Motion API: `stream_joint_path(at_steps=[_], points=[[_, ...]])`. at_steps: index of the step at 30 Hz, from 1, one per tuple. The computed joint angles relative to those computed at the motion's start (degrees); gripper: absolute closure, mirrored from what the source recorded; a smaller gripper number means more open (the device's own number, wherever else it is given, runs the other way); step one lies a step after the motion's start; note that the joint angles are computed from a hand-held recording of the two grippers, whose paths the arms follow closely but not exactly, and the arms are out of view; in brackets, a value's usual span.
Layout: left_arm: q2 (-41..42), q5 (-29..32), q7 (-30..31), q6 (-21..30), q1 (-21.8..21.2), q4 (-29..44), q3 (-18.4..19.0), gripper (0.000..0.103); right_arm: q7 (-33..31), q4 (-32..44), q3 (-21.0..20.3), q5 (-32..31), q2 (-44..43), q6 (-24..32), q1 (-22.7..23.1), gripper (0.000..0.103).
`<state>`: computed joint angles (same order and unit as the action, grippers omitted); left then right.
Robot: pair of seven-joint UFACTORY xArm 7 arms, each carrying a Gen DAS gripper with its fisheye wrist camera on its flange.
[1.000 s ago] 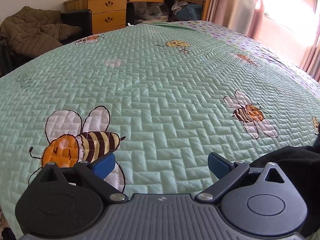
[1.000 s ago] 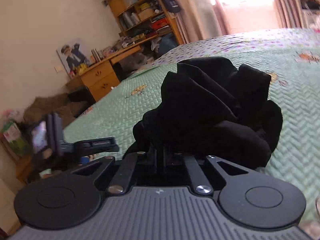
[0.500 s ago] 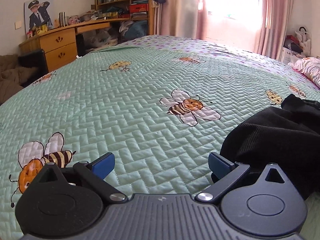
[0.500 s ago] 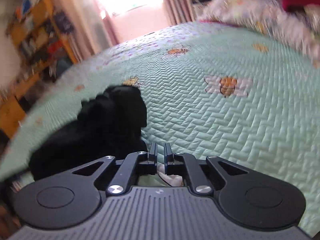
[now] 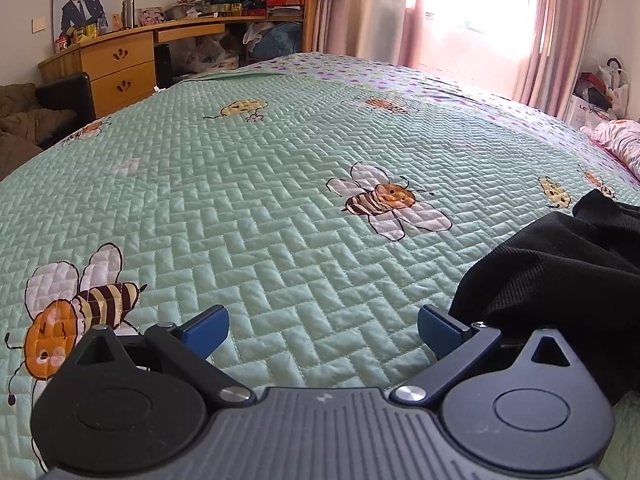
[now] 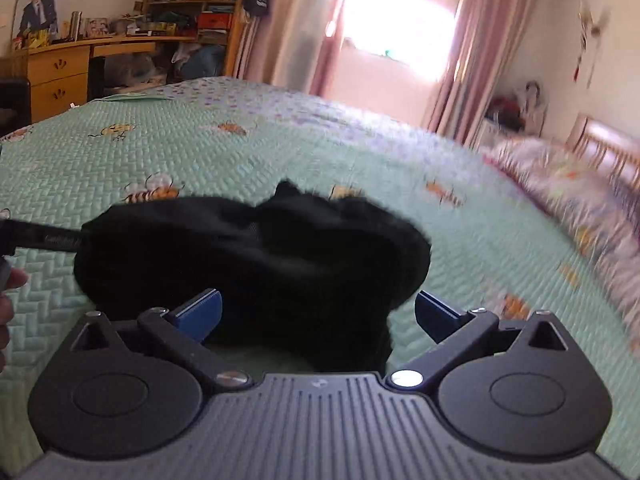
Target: Fold clothes
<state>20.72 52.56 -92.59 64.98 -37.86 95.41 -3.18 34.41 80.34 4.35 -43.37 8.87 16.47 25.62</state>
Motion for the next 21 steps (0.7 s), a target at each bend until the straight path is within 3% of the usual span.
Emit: stream_joint_path(at_steps=[3, 7, 9, 13, 15, 17, 19, 20, 21], points=[[0.07, -0.29, 0.09, 0.19, -0.02, 0.03, -0.04, 0.002, 2.69, -3.82, 0.15, -0.41, -2.14, -2.43, -0.1, 0.001], [-0.6, 0.52, -0.43, -1.21, 0.12, -1.19, -0.01, 0.002, 15.58, -2.21, -0.98, -14.55, -2.42, -1.24, 1.67, 0.001], [-0.39, 1.7, -0.35, -1.29, -0.18, -1.3, -0.04, 0.002, 18.99, -0.8, -0.45, -18.84, -1.96, 1.18, 1.72, 0.001], [0.52, 1.88, -0.55, -0.86, -0.37, -0.71, 0.01, 0.002, 23.21, 6.67, -0.95, -34.29, 3.06, 7.07, 3.75, 0.001], [0.63, 1.28, -0.85, -1.2, -0.16, -0.67, 0.12, 0.002, 19.05, 12.9, -0.04, -34.29, 8.23, 8.09, 2.99, 0.001], [0.55, 0.85, -1.25, -1.46, -0.01, -0.86, 0.22, 0.002, 10.24, 19.98, -0.68, -27.61, 14.56, 8.45, 3.35, 0.001], [1.01, 0.63, -1.01, -0.74, -0.12, -0.3, 0.3, 0.002, -0.53, 28.19, 0.53, -22.04, 22.15, 12.73, 3.39, 0.001], [1.44, 0.46, -0.58, -0.03, -0.25, 0.3, 0.35, 0.002, -3.14, 30.52, -1.16, -19.3, 24.5, 13.99, 4.62, 0.012], [1.86, 0.24, -0.13, 0.58, -0.39, 0.86, 0.4, 0.002, -4.75, 33.12, -0.46, -18.61, 27.01, 16.02, 4.32, 0.052]])
